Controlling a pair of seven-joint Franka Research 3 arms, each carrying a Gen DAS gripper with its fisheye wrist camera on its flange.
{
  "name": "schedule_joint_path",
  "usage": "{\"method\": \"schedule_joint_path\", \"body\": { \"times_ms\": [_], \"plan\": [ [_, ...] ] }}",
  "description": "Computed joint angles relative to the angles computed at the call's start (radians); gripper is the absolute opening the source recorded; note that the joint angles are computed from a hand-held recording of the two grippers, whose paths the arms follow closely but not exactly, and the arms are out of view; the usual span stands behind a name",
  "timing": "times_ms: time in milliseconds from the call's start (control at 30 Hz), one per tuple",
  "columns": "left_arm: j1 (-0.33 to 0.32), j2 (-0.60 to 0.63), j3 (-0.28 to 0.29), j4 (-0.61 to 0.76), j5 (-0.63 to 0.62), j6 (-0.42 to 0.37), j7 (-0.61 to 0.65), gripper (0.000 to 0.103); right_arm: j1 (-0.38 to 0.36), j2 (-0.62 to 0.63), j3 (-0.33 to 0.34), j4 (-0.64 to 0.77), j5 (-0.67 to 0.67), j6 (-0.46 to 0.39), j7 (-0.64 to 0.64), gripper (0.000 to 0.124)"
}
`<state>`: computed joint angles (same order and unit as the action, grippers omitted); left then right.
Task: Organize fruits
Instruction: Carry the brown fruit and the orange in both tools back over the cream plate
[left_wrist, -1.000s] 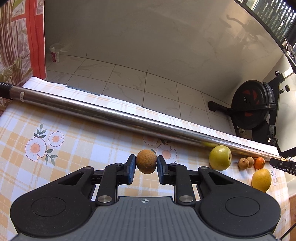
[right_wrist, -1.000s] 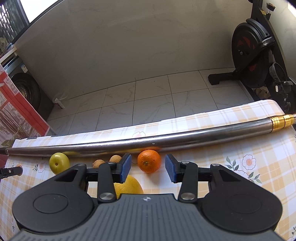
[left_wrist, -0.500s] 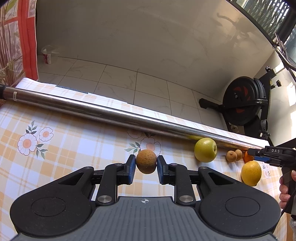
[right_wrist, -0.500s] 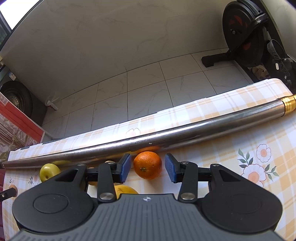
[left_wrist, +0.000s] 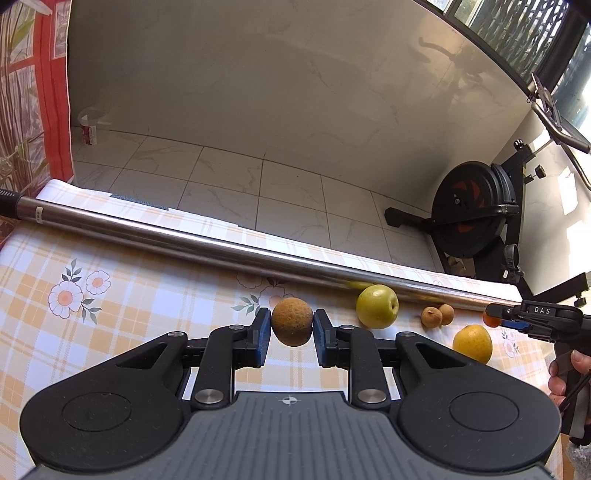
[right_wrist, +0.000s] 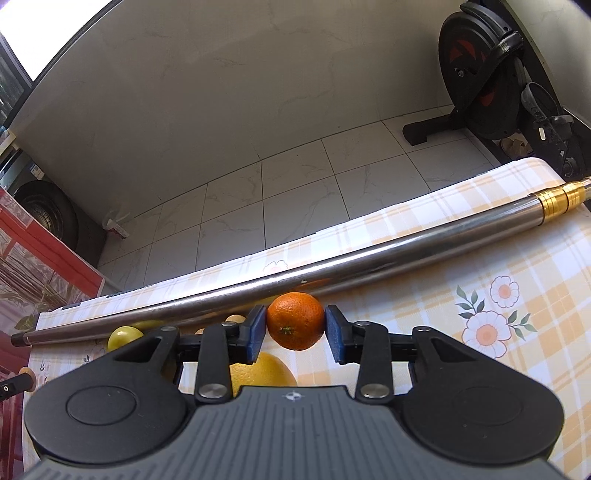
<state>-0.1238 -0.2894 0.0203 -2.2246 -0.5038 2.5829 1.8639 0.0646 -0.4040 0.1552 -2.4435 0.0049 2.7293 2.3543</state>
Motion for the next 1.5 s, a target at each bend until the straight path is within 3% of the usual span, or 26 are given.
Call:
{"method": "schedule_joint_path", "body": {
  "times_ms": [233,433,733,833,1100,1267,1500],
  "plan": [
    [-0.019,-0.114,0.015,-0.021,0.009,-0.002,-0.003,0.026,-0.004,-0.171,0.011,-0.037,-0.045,-0.037,0.046,0.037],
    [-0.049,-0.236,0.037,-0.054,0.049,-0.016,-0.038,0.026,-0.024,-0.295,0.051,-0.057,-0.006,-0.077,0.011,0.037],
    [-0.079,-0.457,0.078,-0.132,0.143,-0.091,-0.107,0.026,0.032,-0.526,0.094,-0.103,0.040,-0.200,-0.020,0.037],
    [-0.094,-0.531,0.106,-0.158,0.162,-0.140,-0.114,0.026,0.082,-0.619,0.115,-0.135,0.074,-0.236,-0.016,0.038],
    [-0.083,-0.684,0.154,-0.257,0.220,-0.267,-0.108,0.026,0.176,-0.681,0.170,-0.171,0.139,-0.288,-0.003,0.037],
    [-0.067,-0.715,0.181,-0.310,0.227,-0.319,-0.090,0.026,0.261,-0.659,0.208,-0.196,0.181,-0.304,0.017,0.037],
    [-0.055,-0.724,0.184,-0.378,0.225,-0.359,-0.051,0.026,0.344,-0.602,0.201,-0.227,0.219,-0.291,0.030,0.038]
  ]
}}
